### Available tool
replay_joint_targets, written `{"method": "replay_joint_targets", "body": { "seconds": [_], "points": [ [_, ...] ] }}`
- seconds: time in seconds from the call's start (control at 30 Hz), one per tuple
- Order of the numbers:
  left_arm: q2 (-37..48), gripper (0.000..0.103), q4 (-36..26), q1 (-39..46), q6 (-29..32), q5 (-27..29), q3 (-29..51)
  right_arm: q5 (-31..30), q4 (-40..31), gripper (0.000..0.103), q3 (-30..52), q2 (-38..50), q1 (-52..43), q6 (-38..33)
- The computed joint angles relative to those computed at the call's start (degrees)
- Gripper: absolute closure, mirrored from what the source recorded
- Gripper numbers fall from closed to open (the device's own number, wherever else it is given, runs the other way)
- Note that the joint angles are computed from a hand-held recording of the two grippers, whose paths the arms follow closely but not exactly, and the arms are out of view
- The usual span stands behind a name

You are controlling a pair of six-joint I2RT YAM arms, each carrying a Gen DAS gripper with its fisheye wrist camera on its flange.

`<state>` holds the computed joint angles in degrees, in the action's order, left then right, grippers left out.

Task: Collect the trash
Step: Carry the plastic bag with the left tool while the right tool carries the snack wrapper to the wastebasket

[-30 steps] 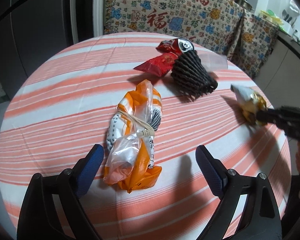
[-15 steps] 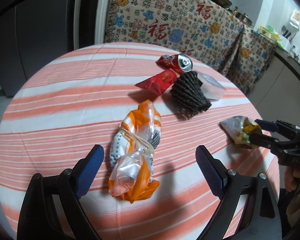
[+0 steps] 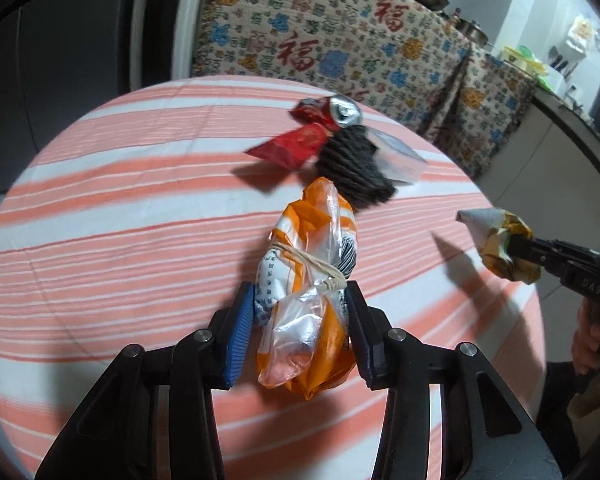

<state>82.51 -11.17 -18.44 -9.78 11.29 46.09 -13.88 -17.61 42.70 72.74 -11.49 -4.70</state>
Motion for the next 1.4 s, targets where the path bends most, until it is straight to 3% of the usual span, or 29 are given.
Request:
{"method": "replay_joint_targets", "body": {
  "seconds": [0.43,0.87,1.07,1.4],
  "points": [
    [-0.32,0.058,-2.25,-16.56,-5.71,-7.18,5.68,-8.77,-4.72,0.088,-3.14,-6.54,-14.60,-6.27],
    [9.19,0.058,-4.63,-30.93,-10.03,-12.14,17.57,-20.44,-11.91,0.088,-0.75,-7.02,-35.06,-16.58],
    [15.66,0.058,-6.55,-37.00,-10.89,-12.40,26.47,-25.20,-15.38,0.088,3.78,-2.58,-47.41,-23.07],
    [35.12,0.058,-14.18,-44.53,-11.57,-10.59,52.54,-27.07,-18.80,0.088,15.87,11.12,-62.71,-30.65]
  ]
}}
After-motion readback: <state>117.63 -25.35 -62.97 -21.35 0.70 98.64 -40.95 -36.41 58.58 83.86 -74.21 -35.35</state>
